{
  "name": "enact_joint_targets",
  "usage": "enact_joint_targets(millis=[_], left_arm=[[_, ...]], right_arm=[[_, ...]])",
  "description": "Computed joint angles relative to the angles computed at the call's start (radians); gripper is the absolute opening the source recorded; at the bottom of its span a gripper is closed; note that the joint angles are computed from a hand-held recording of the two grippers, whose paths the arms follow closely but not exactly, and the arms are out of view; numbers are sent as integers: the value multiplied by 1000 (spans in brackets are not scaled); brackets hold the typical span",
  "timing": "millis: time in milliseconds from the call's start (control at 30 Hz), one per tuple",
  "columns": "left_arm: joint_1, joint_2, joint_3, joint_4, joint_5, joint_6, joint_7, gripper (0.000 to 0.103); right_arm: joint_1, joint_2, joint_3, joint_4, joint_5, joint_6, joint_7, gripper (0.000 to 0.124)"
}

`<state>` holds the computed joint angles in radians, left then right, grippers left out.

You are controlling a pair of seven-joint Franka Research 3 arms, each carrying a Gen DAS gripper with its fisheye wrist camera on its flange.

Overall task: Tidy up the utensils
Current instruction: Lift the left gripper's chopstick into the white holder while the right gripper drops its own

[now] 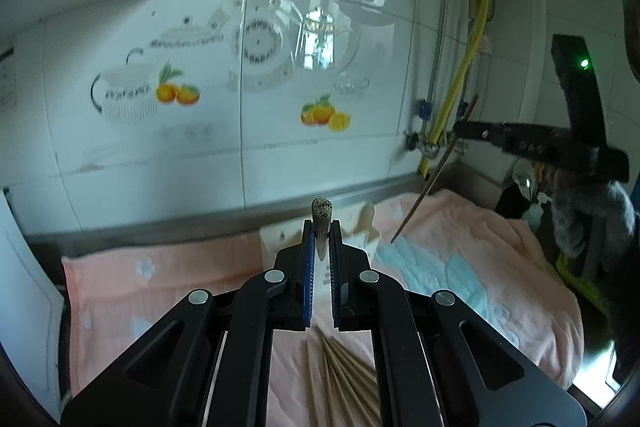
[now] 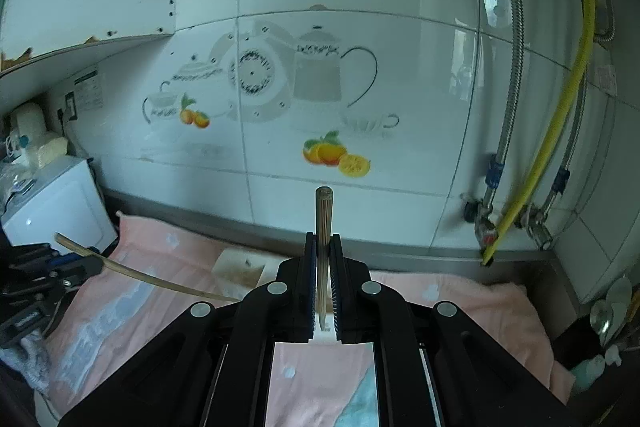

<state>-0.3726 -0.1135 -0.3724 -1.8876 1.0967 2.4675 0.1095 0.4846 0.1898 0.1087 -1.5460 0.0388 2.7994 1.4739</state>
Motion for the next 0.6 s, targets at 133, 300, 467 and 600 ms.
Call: enact_joint_targets(millis=[133,300,467,600], left_arm=[[-1,41,7,64,10,-37,32,6],[-6,104,40,124,-41,-53,112,6],[-12,158,76,157,-134,-47,184,6],[-14,184,97,163,-188,-23,208,6]], right_arm=[[17,76,-18,100,-33,-4,38,7],[33,173,-36,223,-39,-47,53,7],[36,242,-41,290,-27,-101,40,7],[38,267,-44,294,-16,-118,33,7]])
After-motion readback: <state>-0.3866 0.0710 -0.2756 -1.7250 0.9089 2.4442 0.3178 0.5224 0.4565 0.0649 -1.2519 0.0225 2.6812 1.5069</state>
